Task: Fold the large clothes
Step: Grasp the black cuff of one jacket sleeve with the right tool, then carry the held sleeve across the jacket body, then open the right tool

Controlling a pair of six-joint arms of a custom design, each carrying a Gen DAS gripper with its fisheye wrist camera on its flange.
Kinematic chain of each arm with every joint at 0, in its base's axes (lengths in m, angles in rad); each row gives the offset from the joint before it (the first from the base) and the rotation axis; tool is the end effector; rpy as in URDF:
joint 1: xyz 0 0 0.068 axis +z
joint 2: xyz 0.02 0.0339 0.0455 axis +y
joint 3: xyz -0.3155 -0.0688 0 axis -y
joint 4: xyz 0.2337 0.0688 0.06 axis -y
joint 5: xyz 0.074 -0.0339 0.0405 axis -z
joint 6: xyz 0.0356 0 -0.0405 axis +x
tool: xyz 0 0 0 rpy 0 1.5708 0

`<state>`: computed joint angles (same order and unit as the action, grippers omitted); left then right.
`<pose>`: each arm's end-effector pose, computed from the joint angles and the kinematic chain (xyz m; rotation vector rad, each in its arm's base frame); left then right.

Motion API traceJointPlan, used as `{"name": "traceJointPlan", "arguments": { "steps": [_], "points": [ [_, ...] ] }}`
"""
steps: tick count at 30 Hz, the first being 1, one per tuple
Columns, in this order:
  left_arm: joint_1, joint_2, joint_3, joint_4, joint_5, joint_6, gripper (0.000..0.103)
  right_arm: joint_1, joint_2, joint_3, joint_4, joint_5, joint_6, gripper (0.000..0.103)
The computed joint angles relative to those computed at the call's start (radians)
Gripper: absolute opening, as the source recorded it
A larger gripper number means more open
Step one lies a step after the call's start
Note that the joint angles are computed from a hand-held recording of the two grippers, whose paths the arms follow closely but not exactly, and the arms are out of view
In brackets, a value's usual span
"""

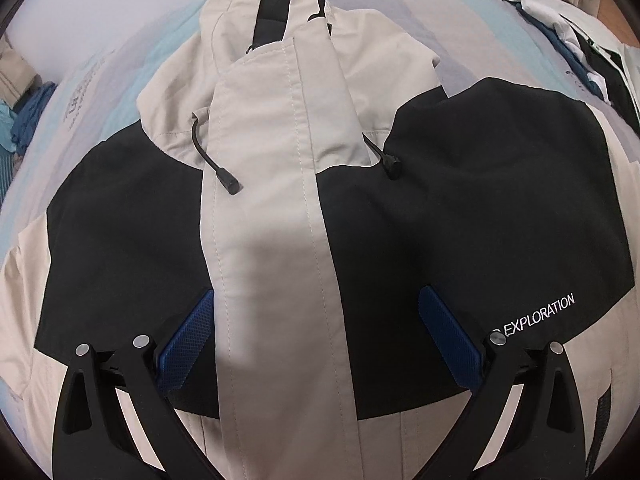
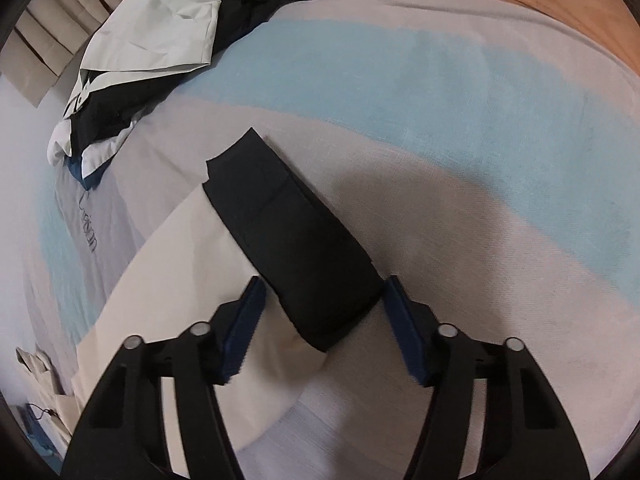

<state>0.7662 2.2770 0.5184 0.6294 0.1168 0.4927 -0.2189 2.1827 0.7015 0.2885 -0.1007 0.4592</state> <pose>0.2095 0.1959 0.0139 -0.3340 2.6875 0.2298 0.3154 -0.0665 0.0427 0.8965 2.6224 0.2022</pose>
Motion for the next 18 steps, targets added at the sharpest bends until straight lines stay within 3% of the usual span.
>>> {"name": "traceJointPlan", "arguments": {
  "steps": [4, 14, 16, 18],
  "points": [
    [0.000, 0.005, -0.013, 0.023, -0.004, 0.002, 0.098, -0.002, -0.022, -0.003, -0.012, 0.006, -0.024, 0.043],
    [-0.009, 0.023, -0.029, 0.066, -0.015, 0.005, 0.098, 0.072, -0.134, -0.007, -0.071, 0.073, -0.097, 0.031],
    [-0.012, 0.027, -0.038, 0.082, -0.016, 0.001, 0.098, 0.120, -0.192, -0.010, -0.088, 0.101, -0.111, 0.019],
    [-0.015, 0.027, -0.045, 0.090, -0.019, -0.006, 0.098, 0.174, -0.237, 0.008, -0.124, 0.118, -0.119, 0.014]
  ]
}}
